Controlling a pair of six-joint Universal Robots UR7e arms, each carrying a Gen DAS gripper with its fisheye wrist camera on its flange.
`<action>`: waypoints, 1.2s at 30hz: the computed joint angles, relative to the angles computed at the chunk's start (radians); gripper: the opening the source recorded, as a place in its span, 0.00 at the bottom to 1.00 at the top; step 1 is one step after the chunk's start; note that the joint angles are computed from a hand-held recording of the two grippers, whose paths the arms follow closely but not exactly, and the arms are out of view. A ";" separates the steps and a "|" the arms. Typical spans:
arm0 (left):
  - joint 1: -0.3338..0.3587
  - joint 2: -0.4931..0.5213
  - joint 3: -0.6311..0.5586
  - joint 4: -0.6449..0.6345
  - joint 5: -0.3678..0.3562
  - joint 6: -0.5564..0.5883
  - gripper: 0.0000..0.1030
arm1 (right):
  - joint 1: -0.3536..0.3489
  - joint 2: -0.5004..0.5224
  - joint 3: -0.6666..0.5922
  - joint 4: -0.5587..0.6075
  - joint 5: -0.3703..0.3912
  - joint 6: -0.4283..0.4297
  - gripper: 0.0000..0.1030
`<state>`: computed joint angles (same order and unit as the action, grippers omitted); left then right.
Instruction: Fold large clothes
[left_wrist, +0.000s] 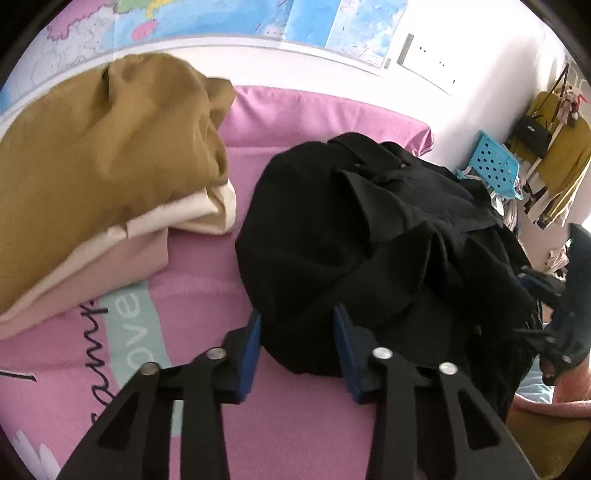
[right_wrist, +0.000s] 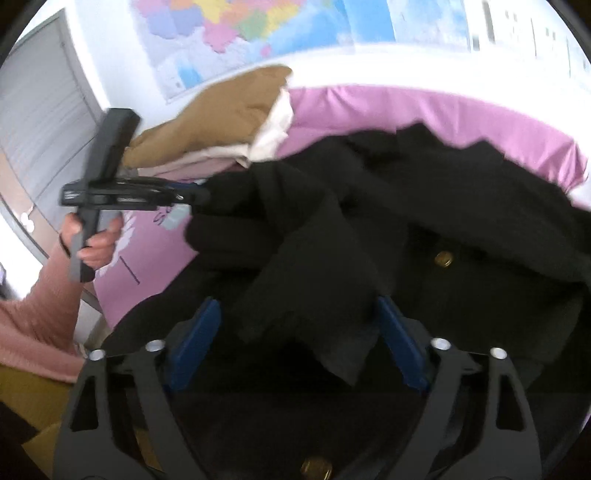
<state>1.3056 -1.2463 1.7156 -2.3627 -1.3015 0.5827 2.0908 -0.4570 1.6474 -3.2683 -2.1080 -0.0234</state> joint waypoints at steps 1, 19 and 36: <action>-0.003 0.000 -0.002 -0.006 0.001 0.000 0.25 | -0.014 -0.015 0.018 -0.008 0.048 0.000 0.17; -0.091 0.003 -0.019 -0.100 -0.109 0.051 0.59 | -0.088 -0.366 0.351 -0.583 0.362 0.090 0.04; -0.163 0.262 -0.068 -0.384 0.221 0.185 0.06 | -0.289 -0.418 0.433 -0.613 0.406 0.266 0.05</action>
<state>1.1427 -0.9841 1.6475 -2.7469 -1.0800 0.7673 1.8019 -0.8747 2.0801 -3.8812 -1.7018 0.2427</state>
